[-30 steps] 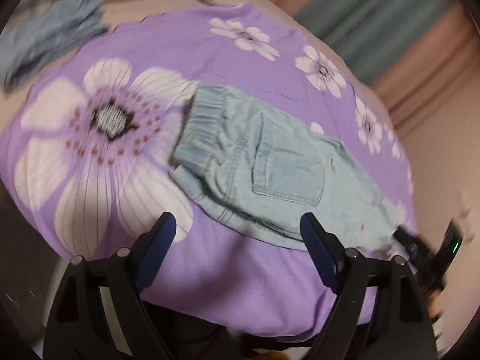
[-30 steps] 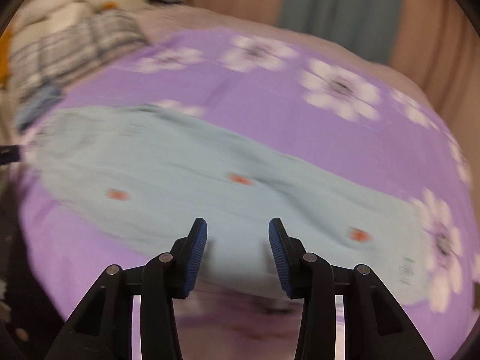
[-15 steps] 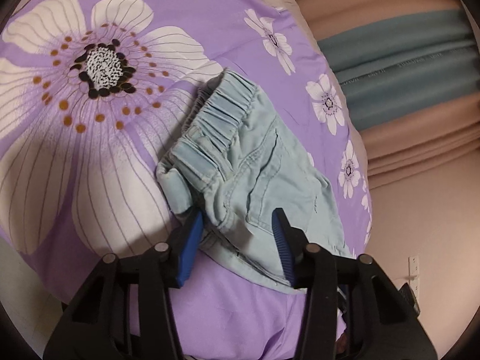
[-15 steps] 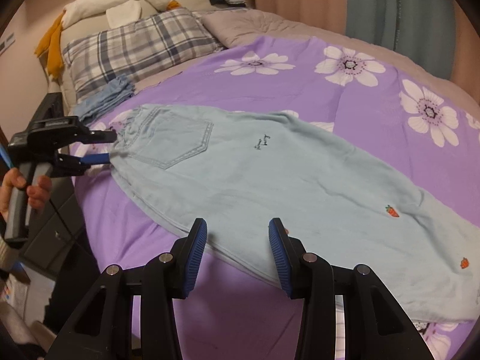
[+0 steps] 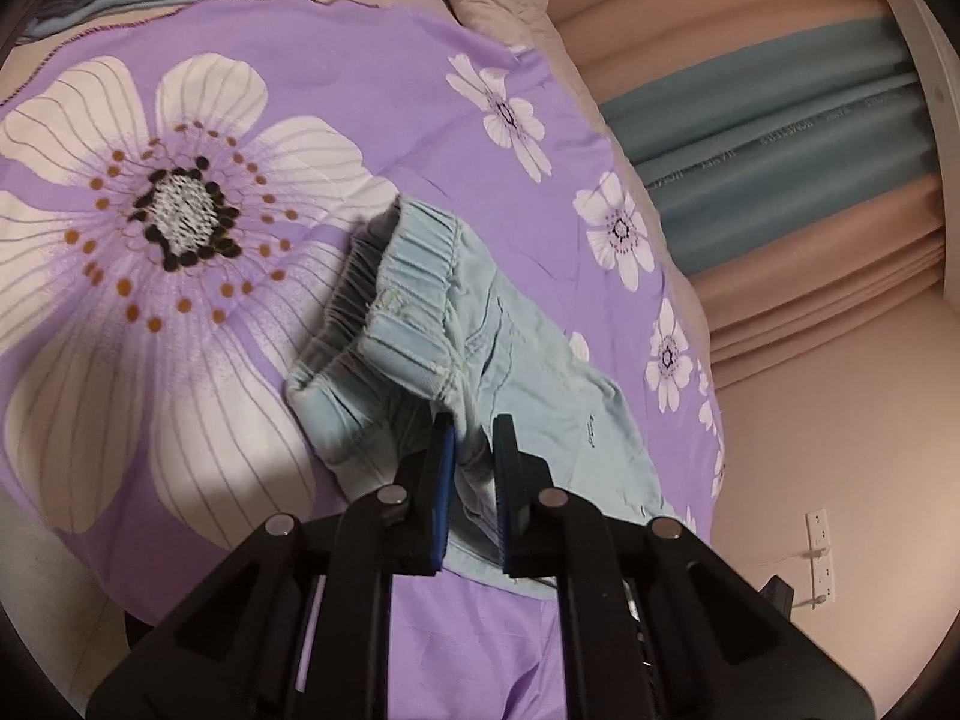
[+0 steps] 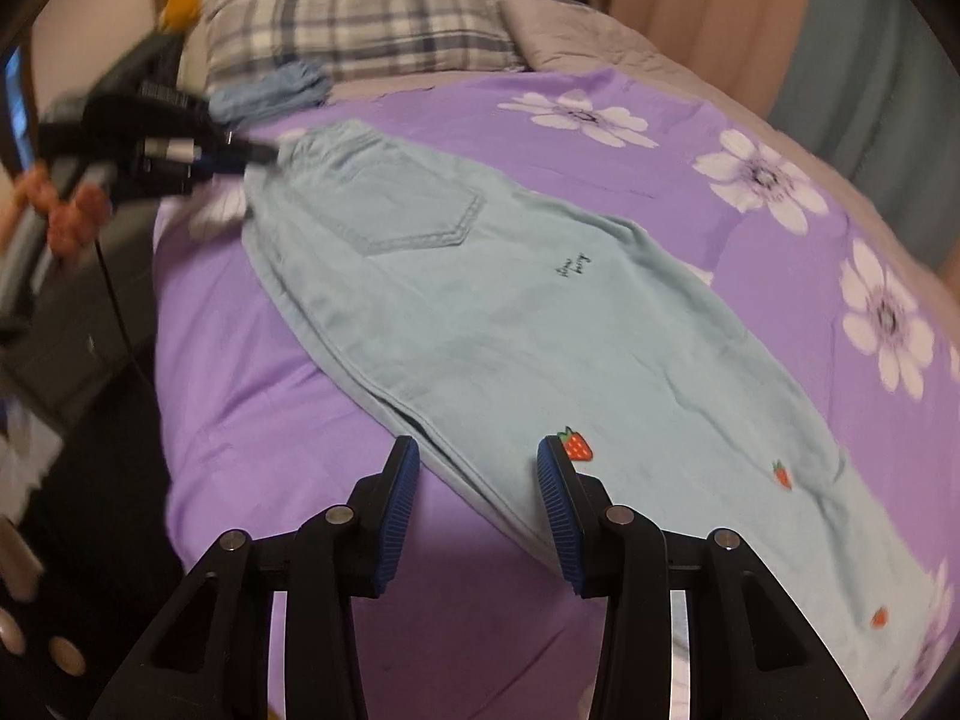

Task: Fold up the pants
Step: 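Grasp the waistband with the left tool while the right tool pinches the leg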

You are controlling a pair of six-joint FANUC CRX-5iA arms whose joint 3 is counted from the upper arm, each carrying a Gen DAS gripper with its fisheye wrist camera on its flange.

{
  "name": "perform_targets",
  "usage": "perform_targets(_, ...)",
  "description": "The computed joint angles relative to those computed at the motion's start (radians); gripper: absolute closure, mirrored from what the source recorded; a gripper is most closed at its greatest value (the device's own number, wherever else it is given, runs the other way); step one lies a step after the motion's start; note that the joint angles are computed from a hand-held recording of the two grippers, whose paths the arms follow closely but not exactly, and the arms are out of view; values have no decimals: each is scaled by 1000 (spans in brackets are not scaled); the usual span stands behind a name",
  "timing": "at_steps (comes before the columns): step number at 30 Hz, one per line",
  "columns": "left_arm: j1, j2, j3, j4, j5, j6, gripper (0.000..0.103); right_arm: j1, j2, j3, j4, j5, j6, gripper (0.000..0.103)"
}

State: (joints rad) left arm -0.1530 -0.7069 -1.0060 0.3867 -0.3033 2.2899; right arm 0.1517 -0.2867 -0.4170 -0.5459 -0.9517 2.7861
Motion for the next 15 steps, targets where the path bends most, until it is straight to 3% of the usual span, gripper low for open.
perform_targets(1,8,-14,0,-21,-13,17,96,34,-11,-23,37,40,-10,66)
perform_targets(2,14,-27,1,-40,-24,36,96,55,-18,-38,60,68,-12,80)
perform_targets(4,19,-36,5,-60,-36,56,96,94,-33,-67,99,111,-14,96)
perform_targets(6,20,-45,14,-101,-59,90,96,126,-65,-103,135,162,-18,99)
perform_targets(12,9,-39,27,-124,-93,102,96,110,-74,-105,127,120,34,99)
perform_targets(15,-20,-28,88,-219,-128,157,95,121,-77,-114,137,135,13,99)
